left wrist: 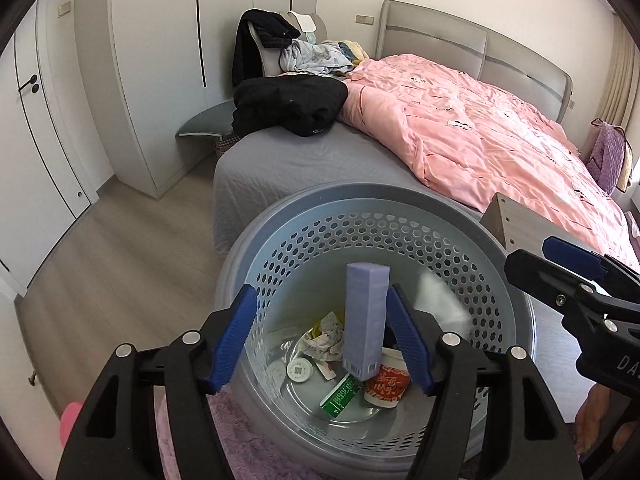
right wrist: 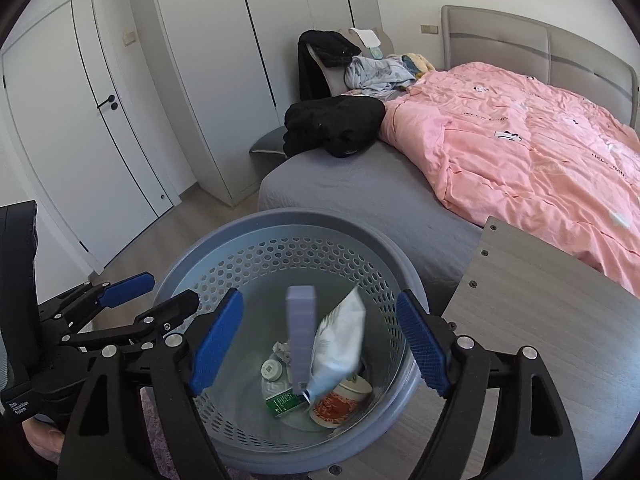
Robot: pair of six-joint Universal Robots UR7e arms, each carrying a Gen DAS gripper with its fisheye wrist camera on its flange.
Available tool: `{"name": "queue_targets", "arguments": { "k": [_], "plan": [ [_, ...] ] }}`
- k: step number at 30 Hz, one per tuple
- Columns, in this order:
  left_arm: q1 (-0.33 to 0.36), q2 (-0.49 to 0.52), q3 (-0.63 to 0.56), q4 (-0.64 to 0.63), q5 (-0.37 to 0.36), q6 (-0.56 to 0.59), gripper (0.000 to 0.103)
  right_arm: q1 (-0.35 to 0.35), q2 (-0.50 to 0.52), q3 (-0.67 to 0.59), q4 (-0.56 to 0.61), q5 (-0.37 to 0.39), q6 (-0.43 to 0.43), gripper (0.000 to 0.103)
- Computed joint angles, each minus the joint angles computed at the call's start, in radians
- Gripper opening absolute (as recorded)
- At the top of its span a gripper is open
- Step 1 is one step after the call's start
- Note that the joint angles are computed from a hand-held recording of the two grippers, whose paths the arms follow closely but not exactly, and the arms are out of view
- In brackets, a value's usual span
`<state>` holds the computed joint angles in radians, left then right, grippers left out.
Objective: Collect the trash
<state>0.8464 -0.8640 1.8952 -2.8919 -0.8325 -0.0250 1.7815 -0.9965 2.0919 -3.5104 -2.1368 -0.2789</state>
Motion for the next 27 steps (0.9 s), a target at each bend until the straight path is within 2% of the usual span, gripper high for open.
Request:
{"name": "queue_targets", "arguments": {
  "k": [6, 11, 13, 27],
  "plan": [
    [-0.004, -0.004, 0.008, 0.003, 0.012, -0.009, 0.072, -0.002, -0.008, 0.012, 0.000, 0.006, 0.012, 0.078],
    [-0.008, -0.007, 0.012, 0.007, 0.024, -0.015, 0.073, -0.012, -0.016, 0.021, -0.004, 0.017, 0.014, 0.080],
    [-0.009, -0.008, 0.011, 0.011, 0.030, -0.018, 0.077, -0.014, -0.019, 0.027, -0.011, 0.021, 0.017, 0.081],
    [-0.022, -0.019, 0.024, 0.034, 0.061, -0.038, 0.082, -0.017, -0.030, 0.057, -0.049, 0.022, 0.019, 0.087]
  ]
}}
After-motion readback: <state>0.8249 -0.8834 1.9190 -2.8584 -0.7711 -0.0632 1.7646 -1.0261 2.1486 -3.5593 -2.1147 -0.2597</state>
